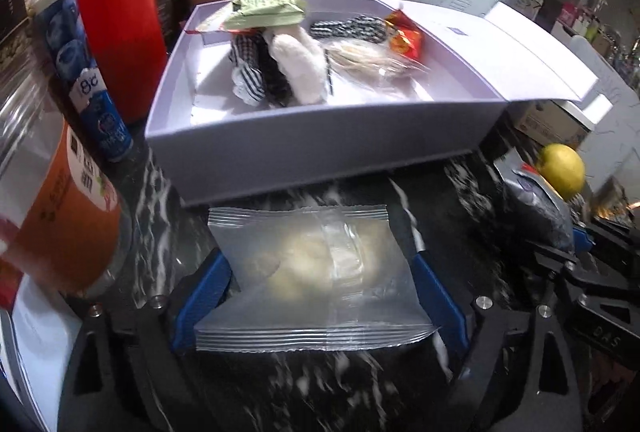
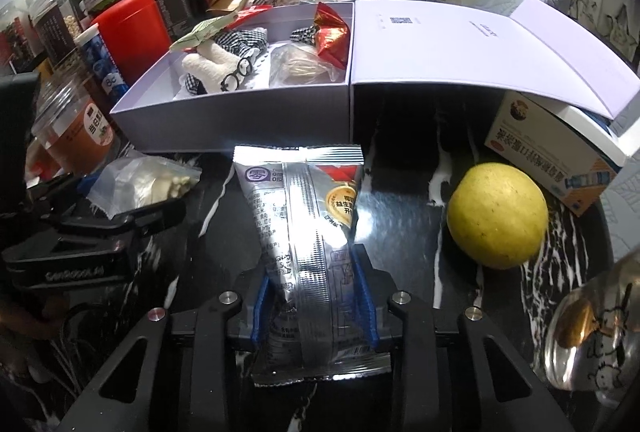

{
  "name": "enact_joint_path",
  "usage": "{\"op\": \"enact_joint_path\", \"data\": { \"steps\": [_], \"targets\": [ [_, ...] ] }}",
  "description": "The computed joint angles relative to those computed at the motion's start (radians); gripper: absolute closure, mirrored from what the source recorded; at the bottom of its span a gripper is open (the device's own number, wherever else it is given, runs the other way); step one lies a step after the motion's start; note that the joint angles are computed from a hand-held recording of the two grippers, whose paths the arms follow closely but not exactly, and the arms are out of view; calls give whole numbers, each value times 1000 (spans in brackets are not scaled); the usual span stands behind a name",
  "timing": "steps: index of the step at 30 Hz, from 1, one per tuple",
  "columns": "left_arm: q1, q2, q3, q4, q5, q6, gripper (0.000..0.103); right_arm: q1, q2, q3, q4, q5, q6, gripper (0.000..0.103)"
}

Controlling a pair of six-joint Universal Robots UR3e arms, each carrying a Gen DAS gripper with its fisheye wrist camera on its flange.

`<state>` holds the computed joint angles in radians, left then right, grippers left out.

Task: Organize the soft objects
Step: 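Grasp the silver foil snack bag with the right tool while the left tool grasps the clear zip bag, then lift the silver bag with the right tool while the left tool lifts the zip bag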

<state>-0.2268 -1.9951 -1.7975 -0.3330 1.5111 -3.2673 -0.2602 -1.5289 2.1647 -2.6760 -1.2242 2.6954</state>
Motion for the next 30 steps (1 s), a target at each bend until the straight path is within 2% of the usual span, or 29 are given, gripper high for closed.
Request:
{"op": "enact_joint_path", "data": {
  "steps": [5, 14, 21, 25, 28, 30],
  "targets": [
    [-5, 77, -97, 11, -40, -10, 11, -41, -92, 72, 25, 18, -18, 68],
    [-74, 246, -265, 22, 5, -21, 10, -129, -333, 234, 127, 57, -87, 68],
    [-112, 334, -356, 22, 27, -12, 10, -197, -540, 309, 312, 94, -173, 68],
    [-107, 367, -411, 14, 10, 0, 10, -223, -674, 336, 441, 104, -216, 68],
    [-153, 339, -417, 42, 113, -13, 8, -239, -732, 342, 510, 105, -231, 68],
    [-154, 336, -433, 76, 121, -15, 8, -236, -758, 350, 528, 92, -232, 68]
  ]
}}
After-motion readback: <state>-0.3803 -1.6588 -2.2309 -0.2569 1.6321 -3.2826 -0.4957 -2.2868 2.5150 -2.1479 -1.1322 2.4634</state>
